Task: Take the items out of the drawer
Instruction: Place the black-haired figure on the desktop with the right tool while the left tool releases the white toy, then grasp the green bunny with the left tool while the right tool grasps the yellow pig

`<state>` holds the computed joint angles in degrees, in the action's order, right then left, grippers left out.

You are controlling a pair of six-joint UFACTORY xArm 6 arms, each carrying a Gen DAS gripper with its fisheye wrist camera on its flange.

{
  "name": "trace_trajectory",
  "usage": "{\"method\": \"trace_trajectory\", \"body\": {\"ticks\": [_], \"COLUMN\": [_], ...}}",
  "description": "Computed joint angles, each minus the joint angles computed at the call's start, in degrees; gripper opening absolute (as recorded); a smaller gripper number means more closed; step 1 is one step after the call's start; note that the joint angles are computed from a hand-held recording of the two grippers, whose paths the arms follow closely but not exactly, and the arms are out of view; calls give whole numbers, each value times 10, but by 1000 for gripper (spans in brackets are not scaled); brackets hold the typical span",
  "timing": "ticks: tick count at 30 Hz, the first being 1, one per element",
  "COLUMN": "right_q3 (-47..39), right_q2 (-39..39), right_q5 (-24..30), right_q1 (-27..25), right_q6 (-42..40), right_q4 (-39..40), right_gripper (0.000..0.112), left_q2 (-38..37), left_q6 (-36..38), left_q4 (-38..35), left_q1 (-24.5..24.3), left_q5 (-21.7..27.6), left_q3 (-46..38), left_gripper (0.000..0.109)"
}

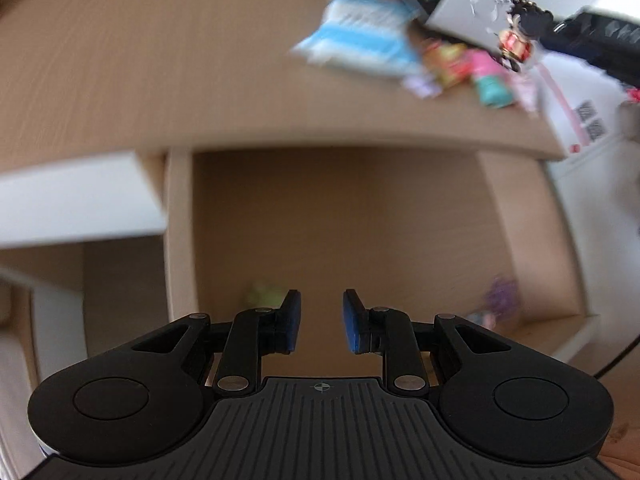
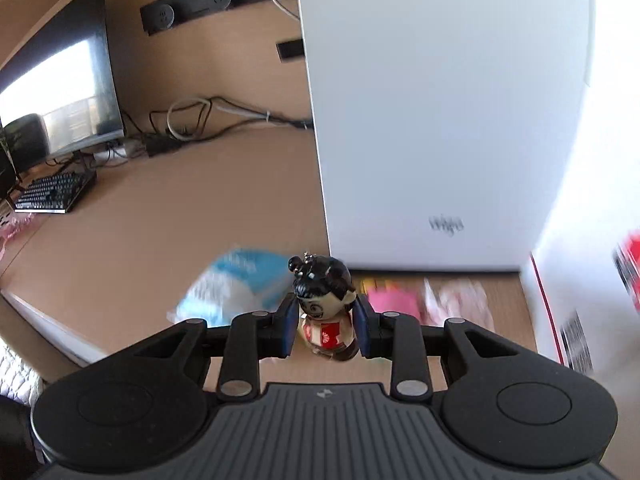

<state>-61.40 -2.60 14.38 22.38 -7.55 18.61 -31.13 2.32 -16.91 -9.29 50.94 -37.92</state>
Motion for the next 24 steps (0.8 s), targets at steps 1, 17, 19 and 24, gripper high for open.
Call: {"method": "trace_trajectory", "body": {"ticks": [1,17,19,24], "right_q3": [-10,144,156,164], "right_q2": [6,-81,-90,-88], "right_q5": [5,145,142,134], "right_q1": [-1,-31,-37,-57], "right_q6": [-3,-3,12,5], "right_q4": [6,122,113,129], "right_gripper": [32,56,56,56], "left_q2": [0,104,112,121], "left_q6": [-4,-184,-210,-211], "left_q4": [-4,24,49,61], "left_q1": [4,4,-1,-10], "left_q5": [5,10,7,3], "left_q3": [3,-28,-26,-18], "left_gripper": [25,25,24,24]}}
